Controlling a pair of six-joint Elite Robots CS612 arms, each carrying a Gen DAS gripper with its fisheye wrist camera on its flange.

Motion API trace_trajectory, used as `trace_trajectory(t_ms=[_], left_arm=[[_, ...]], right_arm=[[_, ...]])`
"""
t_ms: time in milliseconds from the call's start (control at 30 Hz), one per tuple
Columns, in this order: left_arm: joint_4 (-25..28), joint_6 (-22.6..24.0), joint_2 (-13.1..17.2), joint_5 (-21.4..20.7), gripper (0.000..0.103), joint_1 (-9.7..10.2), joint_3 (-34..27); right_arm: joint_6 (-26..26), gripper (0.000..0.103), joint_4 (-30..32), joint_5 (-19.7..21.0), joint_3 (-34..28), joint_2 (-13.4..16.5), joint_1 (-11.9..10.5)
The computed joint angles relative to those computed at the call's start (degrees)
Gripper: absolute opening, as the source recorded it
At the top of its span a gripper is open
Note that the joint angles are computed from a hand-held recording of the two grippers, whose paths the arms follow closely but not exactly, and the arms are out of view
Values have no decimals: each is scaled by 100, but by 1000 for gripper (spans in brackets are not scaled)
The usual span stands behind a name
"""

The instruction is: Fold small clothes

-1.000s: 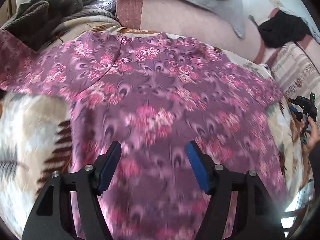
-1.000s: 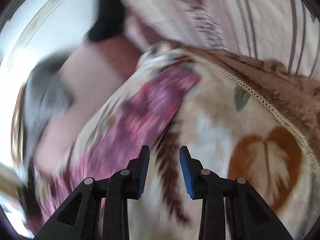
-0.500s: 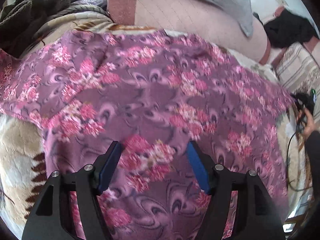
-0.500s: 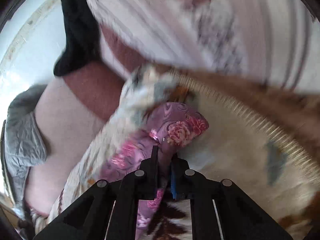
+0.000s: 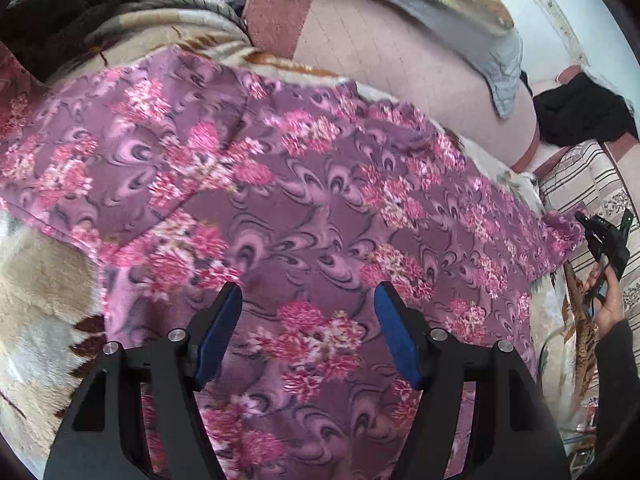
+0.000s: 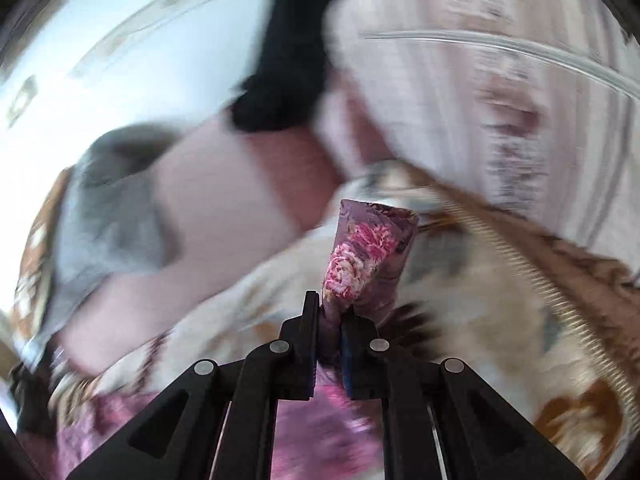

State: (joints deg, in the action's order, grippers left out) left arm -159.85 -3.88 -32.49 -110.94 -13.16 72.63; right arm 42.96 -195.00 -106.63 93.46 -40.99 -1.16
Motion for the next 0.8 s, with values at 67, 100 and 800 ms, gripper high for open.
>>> trace_trajectory(t_ms=[67, 100, 800], left_arm=[[-2, -76, 9, 53, 68, 19, 1], [29, -72, 14, 80, 68, 25, -9], [377, -630, 89, -326, 68, 396, -380]], right_arm=[[-124, 9, 107, 306, -236, 78, 145], [-186, 9, 154, 423, -346, 131, 208], [-1052, 9, 2126, 1898, -3386, 1516, 1563]])
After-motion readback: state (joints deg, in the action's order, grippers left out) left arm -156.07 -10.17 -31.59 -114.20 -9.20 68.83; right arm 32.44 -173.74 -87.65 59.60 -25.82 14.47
